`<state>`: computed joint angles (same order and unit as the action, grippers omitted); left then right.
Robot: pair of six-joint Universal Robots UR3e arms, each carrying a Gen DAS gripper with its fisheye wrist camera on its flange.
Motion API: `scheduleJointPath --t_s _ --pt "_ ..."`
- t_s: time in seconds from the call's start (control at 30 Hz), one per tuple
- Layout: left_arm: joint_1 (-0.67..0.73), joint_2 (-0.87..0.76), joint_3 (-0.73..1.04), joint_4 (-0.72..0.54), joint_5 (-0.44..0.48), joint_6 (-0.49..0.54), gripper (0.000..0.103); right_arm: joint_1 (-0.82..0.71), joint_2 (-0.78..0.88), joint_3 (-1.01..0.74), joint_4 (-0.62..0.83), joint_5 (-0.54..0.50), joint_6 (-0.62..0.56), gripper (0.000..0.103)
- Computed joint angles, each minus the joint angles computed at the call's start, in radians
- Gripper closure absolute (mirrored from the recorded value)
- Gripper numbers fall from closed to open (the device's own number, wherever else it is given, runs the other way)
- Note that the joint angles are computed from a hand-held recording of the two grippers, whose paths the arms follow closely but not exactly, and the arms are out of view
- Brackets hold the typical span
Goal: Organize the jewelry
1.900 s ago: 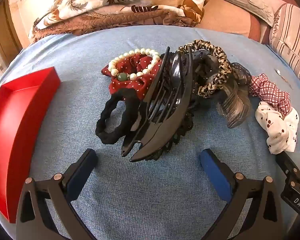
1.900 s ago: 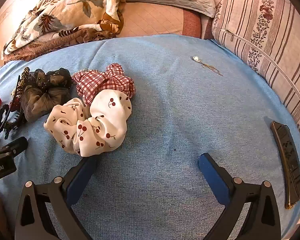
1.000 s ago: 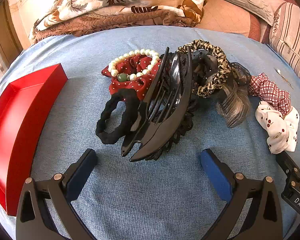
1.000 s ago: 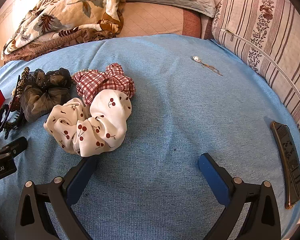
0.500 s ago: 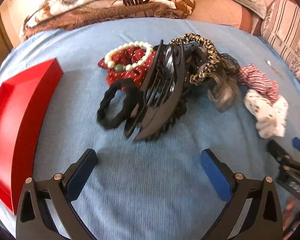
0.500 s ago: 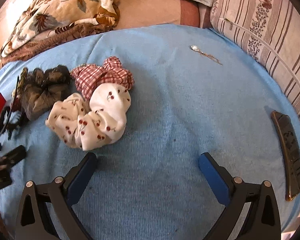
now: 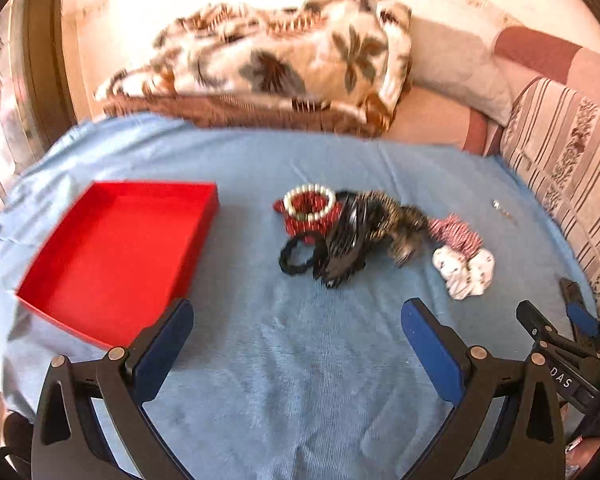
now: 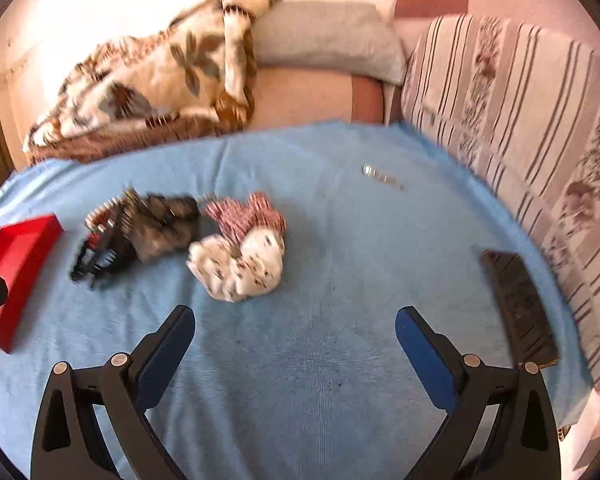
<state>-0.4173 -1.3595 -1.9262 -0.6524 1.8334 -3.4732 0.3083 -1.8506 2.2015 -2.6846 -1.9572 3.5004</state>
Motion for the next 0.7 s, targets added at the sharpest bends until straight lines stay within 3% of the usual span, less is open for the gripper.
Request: scheduleJointPath --t_s 0.37,0.7 --pt "-0.144 0.170 0.018 -0.042 0.186 -0.022 0.000 0.256 -0.091 -0.130 0.175 -0.236 0.147 0.001" --pt "-0.264 0.271 0.039 -0.086 0.327 -0.084 0.000 0.505 -0.072 -0.245 0.293 -0.501 0.279 0.001"
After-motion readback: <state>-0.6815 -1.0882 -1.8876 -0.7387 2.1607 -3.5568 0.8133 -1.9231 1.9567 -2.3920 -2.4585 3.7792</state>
